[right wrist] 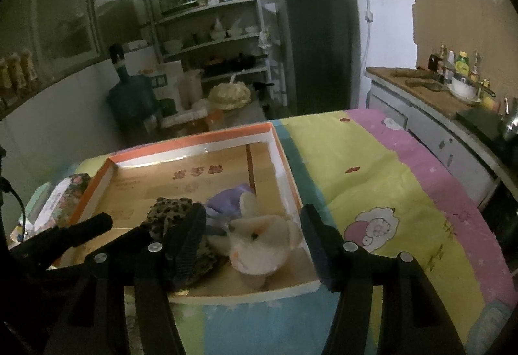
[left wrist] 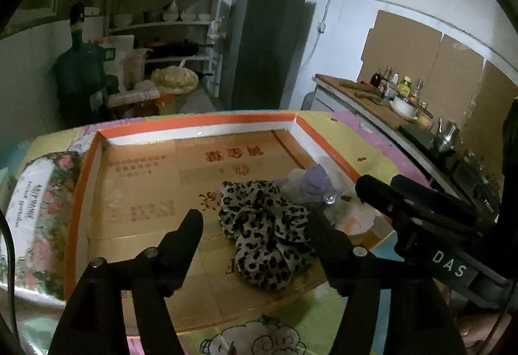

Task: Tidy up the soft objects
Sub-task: 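Open the left gripper to drop the scarf while the right gripper releases the bunny in the tray, then withdraw both grippers from the tray back toward the pile of soft items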

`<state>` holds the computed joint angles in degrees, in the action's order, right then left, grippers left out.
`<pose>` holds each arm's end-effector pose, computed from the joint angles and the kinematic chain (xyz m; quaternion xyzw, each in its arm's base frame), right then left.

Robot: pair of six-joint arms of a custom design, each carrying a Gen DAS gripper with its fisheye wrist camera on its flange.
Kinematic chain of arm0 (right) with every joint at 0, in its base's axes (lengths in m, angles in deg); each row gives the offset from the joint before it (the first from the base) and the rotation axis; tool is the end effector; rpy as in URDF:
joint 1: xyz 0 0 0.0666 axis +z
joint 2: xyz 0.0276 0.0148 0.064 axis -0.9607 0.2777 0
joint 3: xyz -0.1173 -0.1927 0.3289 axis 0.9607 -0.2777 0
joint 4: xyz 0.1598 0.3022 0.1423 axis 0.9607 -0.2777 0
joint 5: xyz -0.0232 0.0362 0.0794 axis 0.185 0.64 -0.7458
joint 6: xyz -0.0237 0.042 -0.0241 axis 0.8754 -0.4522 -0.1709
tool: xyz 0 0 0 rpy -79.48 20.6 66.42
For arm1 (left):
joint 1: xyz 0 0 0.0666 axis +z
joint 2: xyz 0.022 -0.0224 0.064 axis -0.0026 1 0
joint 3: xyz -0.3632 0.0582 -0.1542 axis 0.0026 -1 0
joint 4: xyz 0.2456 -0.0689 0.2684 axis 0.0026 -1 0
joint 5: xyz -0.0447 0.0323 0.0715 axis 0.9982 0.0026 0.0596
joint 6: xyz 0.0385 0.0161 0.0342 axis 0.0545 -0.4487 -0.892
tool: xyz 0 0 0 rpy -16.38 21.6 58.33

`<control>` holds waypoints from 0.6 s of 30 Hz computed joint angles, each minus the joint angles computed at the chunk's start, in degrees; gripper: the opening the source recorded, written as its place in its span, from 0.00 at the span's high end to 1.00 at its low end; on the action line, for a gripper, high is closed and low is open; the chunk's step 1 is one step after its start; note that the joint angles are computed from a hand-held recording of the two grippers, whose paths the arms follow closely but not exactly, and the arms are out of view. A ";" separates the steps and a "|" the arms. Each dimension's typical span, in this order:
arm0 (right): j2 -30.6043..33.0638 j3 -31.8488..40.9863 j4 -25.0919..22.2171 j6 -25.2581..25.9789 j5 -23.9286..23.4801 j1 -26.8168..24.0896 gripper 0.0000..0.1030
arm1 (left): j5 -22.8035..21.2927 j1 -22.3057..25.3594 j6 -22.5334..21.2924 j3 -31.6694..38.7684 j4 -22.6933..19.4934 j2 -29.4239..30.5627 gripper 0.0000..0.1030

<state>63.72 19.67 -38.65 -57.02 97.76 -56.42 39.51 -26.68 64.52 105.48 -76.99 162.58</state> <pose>0.6153 0.1786 0.2709 0.1688 0.8797 -0.0043 0.4446 0.6791 -0.3484 0.2551 0.2345 0.8733 -0.2019 0.3762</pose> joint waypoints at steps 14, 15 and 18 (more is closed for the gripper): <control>-4.23 -4.21 4.11 1.21 3.90 3.34 0.31 | 0.73 1.20 -0.96 -12.65 9.68 -8.41 0.27; -4.73 -4.74 4.69 1.34 4.20 3.70 0.31 | 0.49 1.19 -1.09 -13.45 10.43 -8.94 0.27; -5.78 -5.72 5.82 1.54 5.12 4.61 0.31 | 0.61 1.60 -1.13 -16.72 13.40 -11.07 0.27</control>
